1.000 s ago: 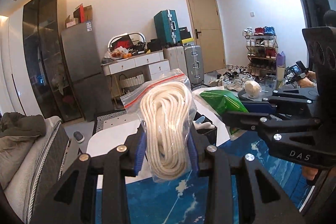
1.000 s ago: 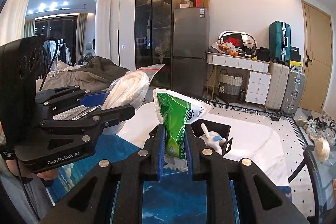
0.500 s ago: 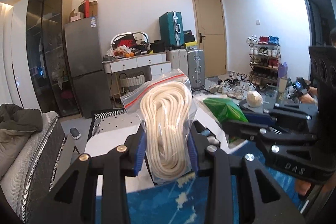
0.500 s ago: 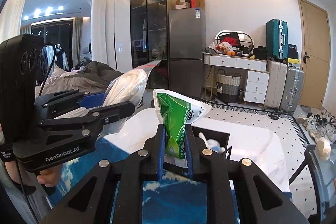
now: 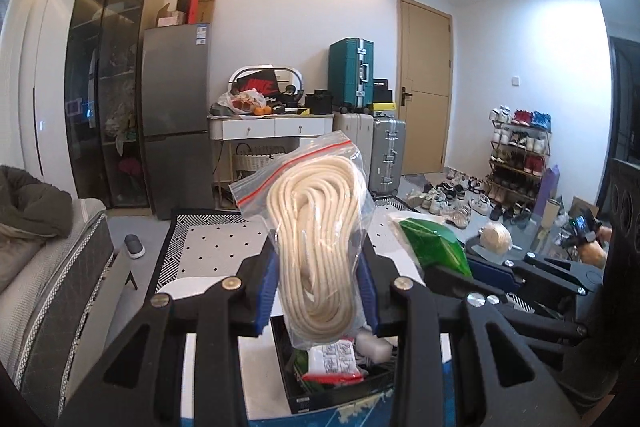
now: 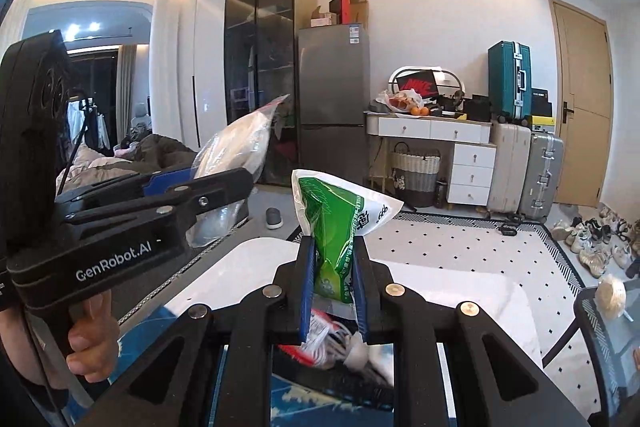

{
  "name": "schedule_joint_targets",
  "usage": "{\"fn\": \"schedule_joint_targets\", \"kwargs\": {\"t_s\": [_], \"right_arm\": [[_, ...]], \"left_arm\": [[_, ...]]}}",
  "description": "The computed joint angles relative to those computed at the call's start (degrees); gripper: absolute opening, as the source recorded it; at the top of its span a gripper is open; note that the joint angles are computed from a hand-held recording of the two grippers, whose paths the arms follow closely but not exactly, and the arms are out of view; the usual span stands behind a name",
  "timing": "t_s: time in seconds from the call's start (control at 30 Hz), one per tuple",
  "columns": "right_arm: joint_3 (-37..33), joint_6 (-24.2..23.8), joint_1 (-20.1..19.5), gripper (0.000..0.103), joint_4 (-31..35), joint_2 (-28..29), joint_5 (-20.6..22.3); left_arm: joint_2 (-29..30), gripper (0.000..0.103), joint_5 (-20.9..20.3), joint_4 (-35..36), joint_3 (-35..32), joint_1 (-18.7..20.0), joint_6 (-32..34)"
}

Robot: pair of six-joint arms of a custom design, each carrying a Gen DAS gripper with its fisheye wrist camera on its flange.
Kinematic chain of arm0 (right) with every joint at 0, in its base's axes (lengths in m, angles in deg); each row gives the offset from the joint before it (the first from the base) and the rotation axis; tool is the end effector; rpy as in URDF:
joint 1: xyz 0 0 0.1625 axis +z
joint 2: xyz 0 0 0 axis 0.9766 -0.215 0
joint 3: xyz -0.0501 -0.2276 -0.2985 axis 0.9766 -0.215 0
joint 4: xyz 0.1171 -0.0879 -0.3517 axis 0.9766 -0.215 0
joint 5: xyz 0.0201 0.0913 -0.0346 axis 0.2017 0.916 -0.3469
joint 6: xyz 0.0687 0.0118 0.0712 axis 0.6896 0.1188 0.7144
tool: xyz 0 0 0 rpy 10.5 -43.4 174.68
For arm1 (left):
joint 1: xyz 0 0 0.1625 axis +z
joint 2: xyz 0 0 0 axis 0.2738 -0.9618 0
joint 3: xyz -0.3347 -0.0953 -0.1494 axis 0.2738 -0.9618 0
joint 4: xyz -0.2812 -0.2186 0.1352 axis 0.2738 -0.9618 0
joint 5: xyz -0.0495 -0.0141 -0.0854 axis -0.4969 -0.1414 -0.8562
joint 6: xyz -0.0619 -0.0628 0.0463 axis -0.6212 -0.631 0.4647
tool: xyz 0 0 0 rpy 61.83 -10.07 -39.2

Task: Organize soft objects
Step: 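Lift the green packet and bagged rope with both grippers over the black box, then lower both items into the box and open both grippers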

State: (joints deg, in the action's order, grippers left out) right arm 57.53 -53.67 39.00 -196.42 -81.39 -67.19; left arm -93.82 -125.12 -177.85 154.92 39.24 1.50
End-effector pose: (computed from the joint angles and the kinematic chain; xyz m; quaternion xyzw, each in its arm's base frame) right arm 0.3717 -0.5455 0.0943 0.3286 -0.7818 0.4750 0.2350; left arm -0.1544 -0.5392 0.3339 0.3363 0.7872 -0.4811 0.1891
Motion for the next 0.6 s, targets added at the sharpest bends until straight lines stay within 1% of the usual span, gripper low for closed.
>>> {"fn": "schedule_joint_targets", "kwargs": {"t_s": [0.17,0.23,0.3,0.33,0.43,0.47,0.53,0.6], "right_arm": [[-3.43,-0.33,-0.53,0.017,1.60,1.55,-0.61],[-4.78,0.28,-0.88,0.017,3.63,1.85,-0.75],[-6.55,1.17,-1.19,0.017,7.08,2.24,-1.35],[-6.09,1.70,-1.22,0.017,7.69,2.19,-1.58],[-9.88,4.73,-1.56,0.017,14.94,3.13,-3.63],[-11.34,6.03,-1.90,0.017,17.86,3.61,-4.32],[-13.01,7.51,-2.38,0.017,20.86,4.24,-5.42],[-14.77,9.64,-3.20,0.017,25.22,4.71,-5.75]], "left_arm": [[0.95,0.034,-0.38,0.65,-1.31,1.14,-0.58],[1.59,0.034,0.37,2.24,-1.92,1.21,-1.19],[2.27,0.034,1.67,3.60,-2.23,0.81,-2.43],[2.63,0.034,1.91,4.83,-2.84,0.93,-3.13],[4.08,0.034,2.90,9.75,-5.27,1.96,-6.07],[4.73,0.034,2.63,12.92,-6.72,2.66,-8.01],[6.10,0.034,2.61,17.52,-9.15,3.66,-10.33],[7.54,0.034,3.24,19.92,-10.38,4.17,-10.32]]}}
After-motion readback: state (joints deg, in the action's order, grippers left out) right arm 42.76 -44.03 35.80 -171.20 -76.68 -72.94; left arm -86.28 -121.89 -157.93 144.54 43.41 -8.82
